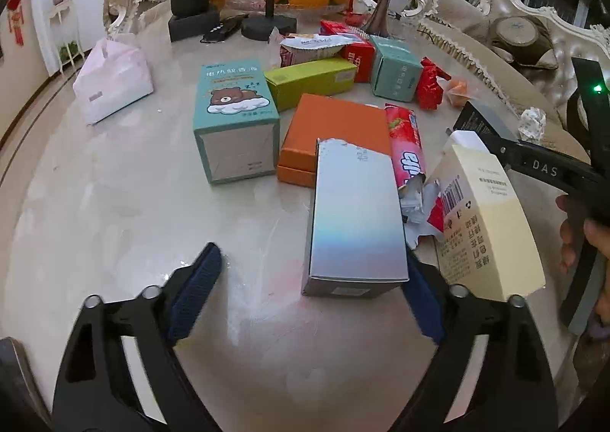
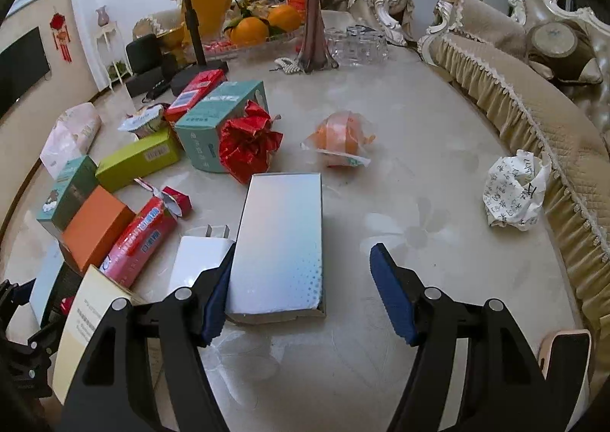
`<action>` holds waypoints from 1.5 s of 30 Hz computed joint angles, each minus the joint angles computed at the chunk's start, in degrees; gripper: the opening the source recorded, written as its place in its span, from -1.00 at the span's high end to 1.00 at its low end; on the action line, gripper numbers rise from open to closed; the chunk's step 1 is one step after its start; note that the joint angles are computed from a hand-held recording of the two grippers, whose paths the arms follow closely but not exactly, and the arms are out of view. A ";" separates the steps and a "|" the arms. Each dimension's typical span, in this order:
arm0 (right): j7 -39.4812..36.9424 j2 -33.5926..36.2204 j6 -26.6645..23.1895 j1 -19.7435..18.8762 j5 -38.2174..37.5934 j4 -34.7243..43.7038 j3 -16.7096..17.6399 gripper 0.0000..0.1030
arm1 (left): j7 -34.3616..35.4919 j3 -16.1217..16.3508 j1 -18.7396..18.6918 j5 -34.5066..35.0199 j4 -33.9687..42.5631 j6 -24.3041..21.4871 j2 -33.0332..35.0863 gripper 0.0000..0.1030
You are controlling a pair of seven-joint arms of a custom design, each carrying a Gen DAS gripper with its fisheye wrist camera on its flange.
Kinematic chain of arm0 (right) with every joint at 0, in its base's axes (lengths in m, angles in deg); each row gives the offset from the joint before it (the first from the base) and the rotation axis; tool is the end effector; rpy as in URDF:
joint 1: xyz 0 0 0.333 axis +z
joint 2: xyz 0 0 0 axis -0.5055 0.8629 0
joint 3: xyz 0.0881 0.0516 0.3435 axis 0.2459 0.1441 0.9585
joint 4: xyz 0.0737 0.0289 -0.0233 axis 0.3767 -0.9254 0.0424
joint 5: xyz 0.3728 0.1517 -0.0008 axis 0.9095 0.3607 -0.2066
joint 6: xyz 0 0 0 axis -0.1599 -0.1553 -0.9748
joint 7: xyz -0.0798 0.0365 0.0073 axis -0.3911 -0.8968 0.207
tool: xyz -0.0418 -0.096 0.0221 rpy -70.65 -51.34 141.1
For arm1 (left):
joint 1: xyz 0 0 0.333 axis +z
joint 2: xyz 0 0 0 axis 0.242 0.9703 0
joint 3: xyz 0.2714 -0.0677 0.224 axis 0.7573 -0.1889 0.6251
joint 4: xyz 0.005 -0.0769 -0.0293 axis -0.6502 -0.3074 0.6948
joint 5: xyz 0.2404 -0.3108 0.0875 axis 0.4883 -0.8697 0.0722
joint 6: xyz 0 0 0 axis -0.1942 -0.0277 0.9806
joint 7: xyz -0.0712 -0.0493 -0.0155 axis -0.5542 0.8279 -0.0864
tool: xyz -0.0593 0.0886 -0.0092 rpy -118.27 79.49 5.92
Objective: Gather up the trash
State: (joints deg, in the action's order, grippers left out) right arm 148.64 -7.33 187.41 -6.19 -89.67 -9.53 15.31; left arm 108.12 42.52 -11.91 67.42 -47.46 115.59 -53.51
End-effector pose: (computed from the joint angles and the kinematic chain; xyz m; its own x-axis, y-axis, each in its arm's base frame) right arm 0.5837 0.3422 0.6297 0.3916 -0.9147 -0.0998 -0.7388 -0.2479 -0.6266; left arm 0.4251 -0.4133 0.6444 0.2014 -0.9765 0.0762 -0.7788 -0.2068 -0.5922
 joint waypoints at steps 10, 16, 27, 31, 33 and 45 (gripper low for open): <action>-4.35 -3.52 1.20 -0.98 5.06 -4.06 0.53 0.25 | -1.07 -0.20 0.78 -0.80 -2.29 3.68 -2.25 0.20; -13.25 -11.31 6.12 -1.79 15.19 -11.89 0.65 0.25 | -6.04 -3.25 0.58 3.54 -5.71 4.71 -7.69 0.20; -35.02 -43.15 -1.84 7.83 39.14 -38.16 -6.95 0.25 | -16.02 -16.24 -3.22 2.62 -10.68 -0.14 -17.63 0.20; -32.83 -49.60 -11.71 8.37 38.17 -42.52 -6.13 0.25 | -21.44 -18.39 -6.52 -2.76 -12.20 0.61 -15.97 0.20; -30.91 -50.25 -15.03 8.31 38.03 -44.78 -5.25 0.25 | -24.11 -18.10 -8.17 -5.64 -13.93 2.82 -14.09 0.20; -28.34 -39.77 -17.12 8.39 30.29 -49.40 0.04 0.25 | -19.63 -9.88 -15.13 -17.23 -19.88 16.00 -1.32 0.18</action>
